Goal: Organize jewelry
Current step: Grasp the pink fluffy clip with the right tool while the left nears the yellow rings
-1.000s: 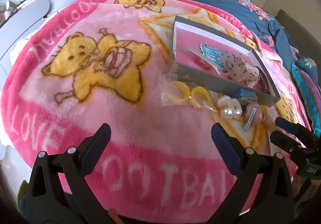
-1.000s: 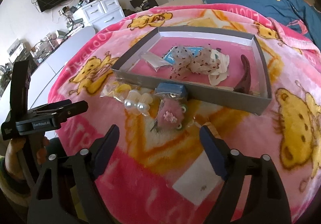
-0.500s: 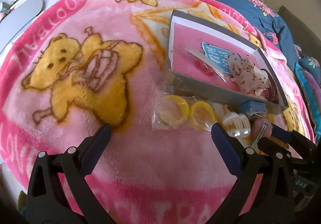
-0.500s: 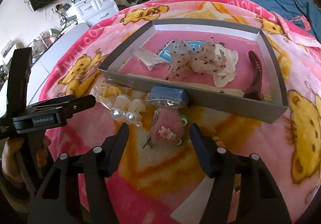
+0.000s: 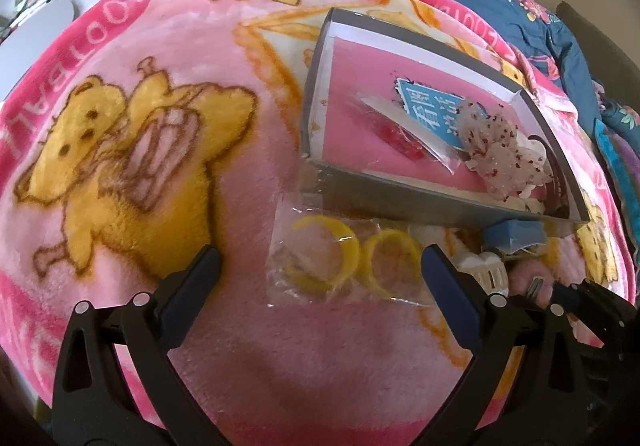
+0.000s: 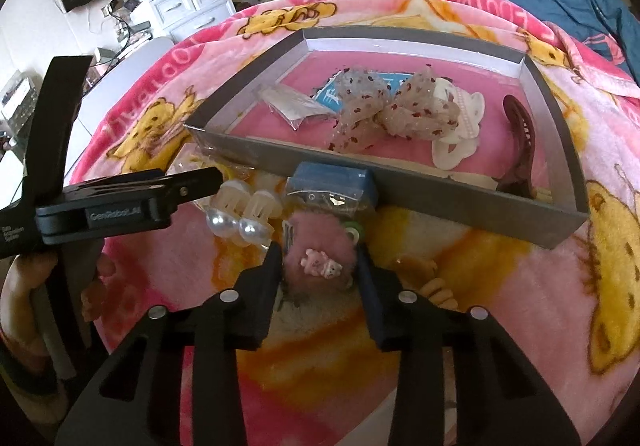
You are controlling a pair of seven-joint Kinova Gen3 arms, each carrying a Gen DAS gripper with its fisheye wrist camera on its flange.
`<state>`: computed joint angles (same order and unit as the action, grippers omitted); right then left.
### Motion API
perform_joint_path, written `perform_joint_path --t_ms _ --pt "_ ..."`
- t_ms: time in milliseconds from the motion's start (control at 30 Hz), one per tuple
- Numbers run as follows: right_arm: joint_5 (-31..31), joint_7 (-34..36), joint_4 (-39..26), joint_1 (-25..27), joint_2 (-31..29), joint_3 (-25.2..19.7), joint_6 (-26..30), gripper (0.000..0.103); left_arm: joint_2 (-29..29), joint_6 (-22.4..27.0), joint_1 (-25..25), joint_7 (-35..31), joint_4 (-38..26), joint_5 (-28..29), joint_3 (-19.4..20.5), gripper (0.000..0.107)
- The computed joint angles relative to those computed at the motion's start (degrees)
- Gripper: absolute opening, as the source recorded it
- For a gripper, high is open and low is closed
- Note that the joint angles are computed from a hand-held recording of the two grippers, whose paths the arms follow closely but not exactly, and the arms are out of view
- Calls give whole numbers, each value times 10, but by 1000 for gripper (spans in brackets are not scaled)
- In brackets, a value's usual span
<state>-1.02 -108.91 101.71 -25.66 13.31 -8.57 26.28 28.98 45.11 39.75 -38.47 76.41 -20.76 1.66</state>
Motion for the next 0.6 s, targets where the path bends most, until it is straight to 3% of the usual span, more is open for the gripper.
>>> perform_joint_path --t_ms 167,267,333,600 --pt "-23 30 5 15 -2 -15 -8 33 10 10 12 -1 -13 -12 -4 92" --pt "-32 41 9 15 -5 -17 -9 32 14 12 15 -8 -17 -15 -1 83" --pt "-42 50 12 19 -8 -19 -11 32 12 6 12 -16 -15 -11 3 69" --pt "-60 65 22 22 -23 -20 -13 32 0 -8 14 -13 2 -5 0 63"
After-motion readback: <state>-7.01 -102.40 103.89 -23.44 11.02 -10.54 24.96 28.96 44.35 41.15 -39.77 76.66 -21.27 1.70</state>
